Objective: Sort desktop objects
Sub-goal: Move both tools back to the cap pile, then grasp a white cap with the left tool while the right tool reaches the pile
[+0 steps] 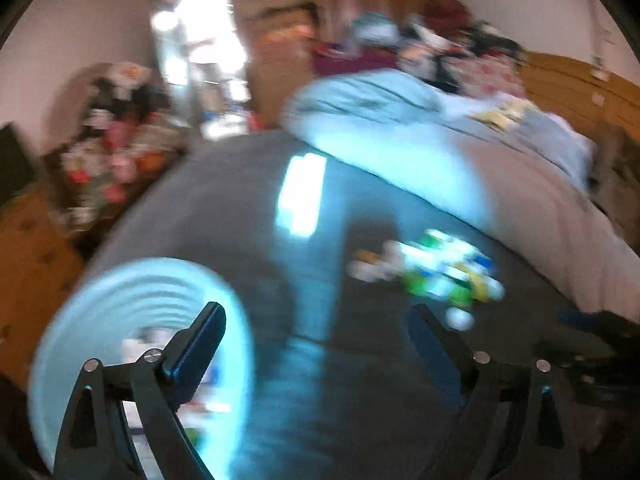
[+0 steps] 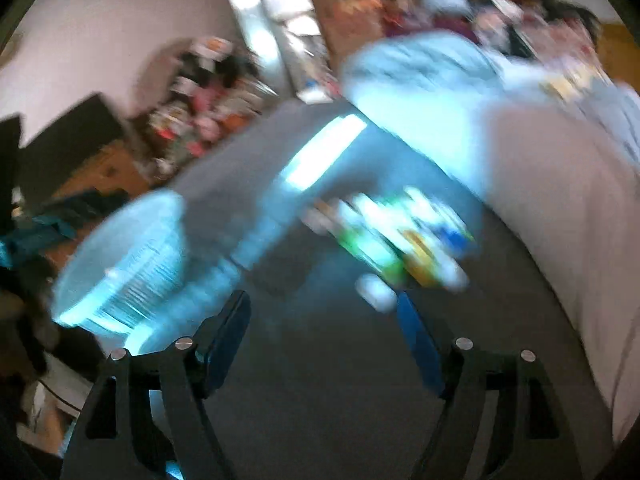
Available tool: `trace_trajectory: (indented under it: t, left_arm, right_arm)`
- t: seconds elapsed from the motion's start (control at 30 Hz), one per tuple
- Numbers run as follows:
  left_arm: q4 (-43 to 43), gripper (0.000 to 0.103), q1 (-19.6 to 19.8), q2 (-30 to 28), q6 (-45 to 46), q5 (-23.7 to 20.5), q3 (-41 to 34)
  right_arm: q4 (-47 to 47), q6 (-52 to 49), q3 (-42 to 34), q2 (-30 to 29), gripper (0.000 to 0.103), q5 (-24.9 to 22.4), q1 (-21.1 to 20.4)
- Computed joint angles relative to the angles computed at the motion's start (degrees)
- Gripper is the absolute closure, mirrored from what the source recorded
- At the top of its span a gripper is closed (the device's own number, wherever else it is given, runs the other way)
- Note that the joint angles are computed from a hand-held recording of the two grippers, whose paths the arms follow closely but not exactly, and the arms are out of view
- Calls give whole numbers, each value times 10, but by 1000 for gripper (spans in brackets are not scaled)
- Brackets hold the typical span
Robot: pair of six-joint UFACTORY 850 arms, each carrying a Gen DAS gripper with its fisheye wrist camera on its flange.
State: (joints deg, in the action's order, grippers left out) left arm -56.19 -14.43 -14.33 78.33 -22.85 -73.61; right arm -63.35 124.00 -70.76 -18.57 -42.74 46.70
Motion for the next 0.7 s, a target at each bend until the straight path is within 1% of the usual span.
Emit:
trace_trajectory:
  t: [0.1, 0.17, 0.2, 0.23, 0.3, 0.37, 0.43, 0.5, 0.6, 0.63, 0.67, 0.7]
  left_arm:
    - [10, 8, -25, -46, 2, -61, -7]
    - [-1, 8, -38, -79, 7, -97, -18]
    - [-6, 8, -46, -90, 12, -97, -20]
    - [-24, 8, -57, -100, 36, -86, -18]
    - [-65, 8, -72, -112, 81, -79, -16]
    - [-74, 8, -91, -127, 90, -55, -20]
    - [-85, 8, -103, -142, 90, -52, -30]
    - [-75, 8, -115, -157, 83, -44, -40]
    - [-52, 8, -132, -176, 71, -12, -46]
    - [-41, 9, -134, -183, 57, -11, -51]
    - [-16, 16, -135, -192, 28, -10, -58]
    - [2, 18, -136, -198, 7, -12, -63]
  right_arm:
    - [37, 29, 69, 24, 32, -2, -1]
    - [45, 49, 107, 37, 32, -1, -5]
    - [45, 56, 121, 41, 32, -6, -4]
    - [45, 58, 127, 43, 32, -10, -5]
    - [41, 62, 142, 45, 32, -3, -10]
    - [20, 82, 147, 44, 31, -10, -7]
    - [10, 86, 147, 44, 25, -10, -6]
    - [5, 86, 150, 46, 21, -9, -4]
    - [-23, 125, 163, 55, 20, -1, 0]
    - [-34, 140, 168, 57, 20, 3, 1]
    - [-38, 146, 168, 57, 22, 3, 1]
    - [-45, 158, 171, 58, 28, 3, 2]
